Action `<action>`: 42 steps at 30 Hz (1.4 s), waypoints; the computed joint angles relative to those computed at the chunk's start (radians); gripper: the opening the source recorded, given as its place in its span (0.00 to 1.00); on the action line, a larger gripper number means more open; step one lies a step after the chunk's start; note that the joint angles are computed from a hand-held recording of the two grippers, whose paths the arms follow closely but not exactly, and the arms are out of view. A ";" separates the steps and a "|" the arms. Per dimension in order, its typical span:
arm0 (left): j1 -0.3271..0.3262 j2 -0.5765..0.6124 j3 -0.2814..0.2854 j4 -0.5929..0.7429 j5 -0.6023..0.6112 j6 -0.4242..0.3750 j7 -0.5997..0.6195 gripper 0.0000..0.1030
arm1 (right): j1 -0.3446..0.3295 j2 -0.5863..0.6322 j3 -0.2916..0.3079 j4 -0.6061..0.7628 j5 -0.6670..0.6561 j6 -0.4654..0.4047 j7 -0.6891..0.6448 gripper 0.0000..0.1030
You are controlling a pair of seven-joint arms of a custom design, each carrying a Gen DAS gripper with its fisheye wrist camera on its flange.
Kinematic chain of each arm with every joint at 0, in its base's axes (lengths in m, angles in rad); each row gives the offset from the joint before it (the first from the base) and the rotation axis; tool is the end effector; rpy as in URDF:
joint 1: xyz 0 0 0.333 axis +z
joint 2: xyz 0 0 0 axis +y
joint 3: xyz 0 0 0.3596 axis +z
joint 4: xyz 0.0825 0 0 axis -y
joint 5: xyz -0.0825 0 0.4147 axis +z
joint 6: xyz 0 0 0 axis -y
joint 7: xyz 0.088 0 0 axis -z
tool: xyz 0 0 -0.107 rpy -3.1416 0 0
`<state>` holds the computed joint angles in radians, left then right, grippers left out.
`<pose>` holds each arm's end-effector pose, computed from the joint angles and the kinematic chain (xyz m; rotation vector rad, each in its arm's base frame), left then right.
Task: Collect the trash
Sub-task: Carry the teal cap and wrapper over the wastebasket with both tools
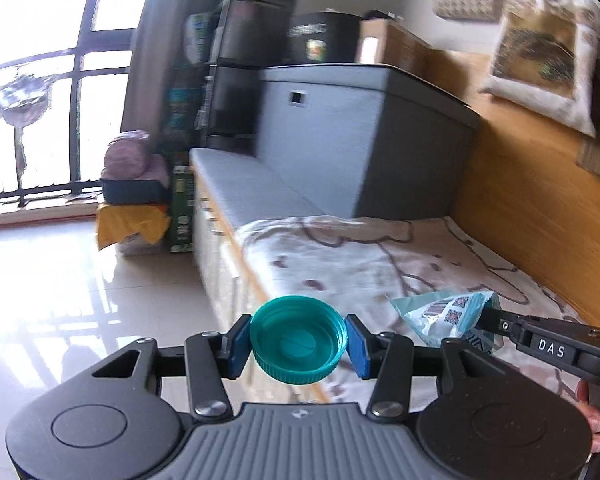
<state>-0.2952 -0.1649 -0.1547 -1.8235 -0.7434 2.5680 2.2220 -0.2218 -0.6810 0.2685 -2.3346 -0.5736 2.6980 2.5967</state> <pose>0.5244 -0.2516 0.7457 -1.0880 2.2543 -1.4311 0.4020 0.0785 0.7136 -1.0569 1.8889 -1.0694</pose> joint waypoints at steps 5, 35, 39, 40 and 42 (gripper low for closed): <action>0.037 -0.003 0.033 -0.020 -0.001 -0.012 -0.009 0.48 | 0.034 0.088 0.034 0.064 -0.005 -0.004 0.003 0.06; 0.212 0.290 -0.019 -0.038 0.227 -0.058 -0.197 0.48 | 0.452 0.733 -0.204 0.269 0.324 -0.030 -0.251 0.06; 0.211 0.354 -0.041 0.001 0.258 -0.064 -0.227 0.48 | 0.455 0.784 -0.221 0.287 0.427 -0.050 -0.323 0.06; 0.211 0.369 -0.046 0.013 0.264 -0.068 -0.234 0.48 | 0.454 0.795 -0.223 0.291 0.455 -0.051 -0.333 0.06; 0.208 0.403 -0.057 0.040 0.281 -0.076 -0.252 0.48 | 0.447 0.812 -0.227 0.297 0.515 -0.049 -0.361 0.06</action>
<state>-0.0871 0.2379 -0.2119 -1.7834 -0.4624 2.4924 1.9698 0.2253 0.1308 0.0418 -2.0372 -0.0584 2.6487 2.2353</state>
